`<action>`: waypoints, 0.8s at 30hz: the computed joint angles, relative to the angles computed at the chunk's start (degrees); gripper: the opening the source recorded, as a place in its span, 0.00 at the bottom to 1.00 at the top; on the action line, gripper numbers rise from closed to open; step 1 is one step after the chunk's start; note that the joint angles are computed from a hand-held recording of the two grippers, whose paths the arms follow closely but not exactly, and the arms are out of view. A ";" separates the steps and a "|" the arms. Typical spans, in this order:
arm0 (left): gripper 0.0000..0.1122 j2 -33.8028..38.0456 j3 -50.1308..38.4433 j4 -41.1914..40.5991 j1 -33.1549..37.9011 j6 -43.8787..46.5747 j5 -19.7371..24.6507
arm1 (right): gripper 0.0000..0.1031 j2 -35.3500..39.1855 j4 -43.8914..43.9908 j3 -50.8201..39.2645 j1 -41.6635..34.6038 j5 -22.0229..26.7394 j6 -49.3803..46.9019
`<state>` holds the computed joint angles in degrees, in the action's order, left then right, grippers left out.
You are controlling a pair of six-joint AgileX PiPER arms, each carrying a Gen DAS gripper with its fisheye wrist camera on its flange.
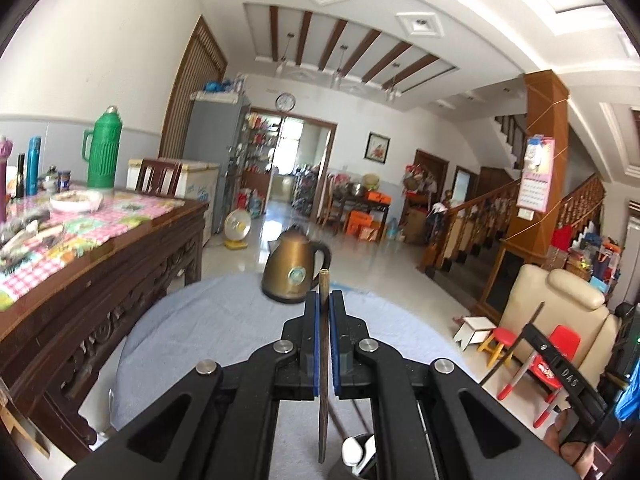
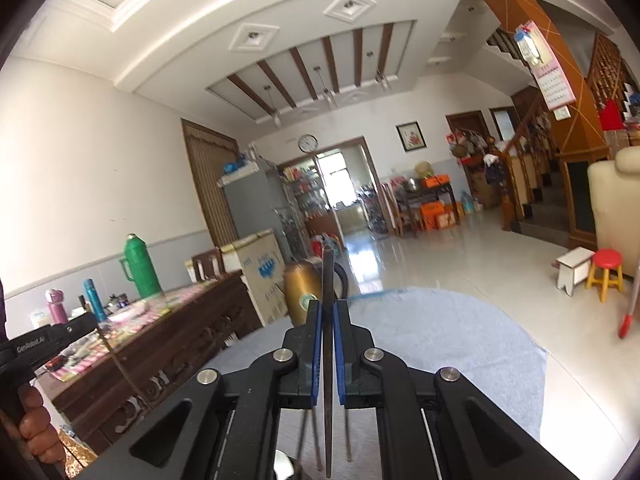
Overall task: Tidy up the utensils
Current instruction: 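Lift both chopsticks and carry them toward the utensil holder, then lower both chopsticks into the dark holder and open both tools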
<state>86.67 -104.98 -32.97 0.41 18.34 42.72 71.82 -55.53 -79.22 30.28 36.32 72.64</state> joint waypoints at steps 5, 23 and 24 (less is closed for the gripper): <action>0.04 -0.76 -2.39 -7.36 2.20 3.65 3.14 | 0.06 -0.11 -3.84 -0.82 3.10 0.02 3.02; 0.04 3.24 0.93 -3.18 -4.31 0.81 3.79 | 0.06 3.56 6.01 0.55 4.82 -1.37 -5.74; 0.04 3.36 1.08 -3.15 -4.23 0.90 4.10 | 0.06 3.79 7.53 0.59 4.39 -1.61 -6.87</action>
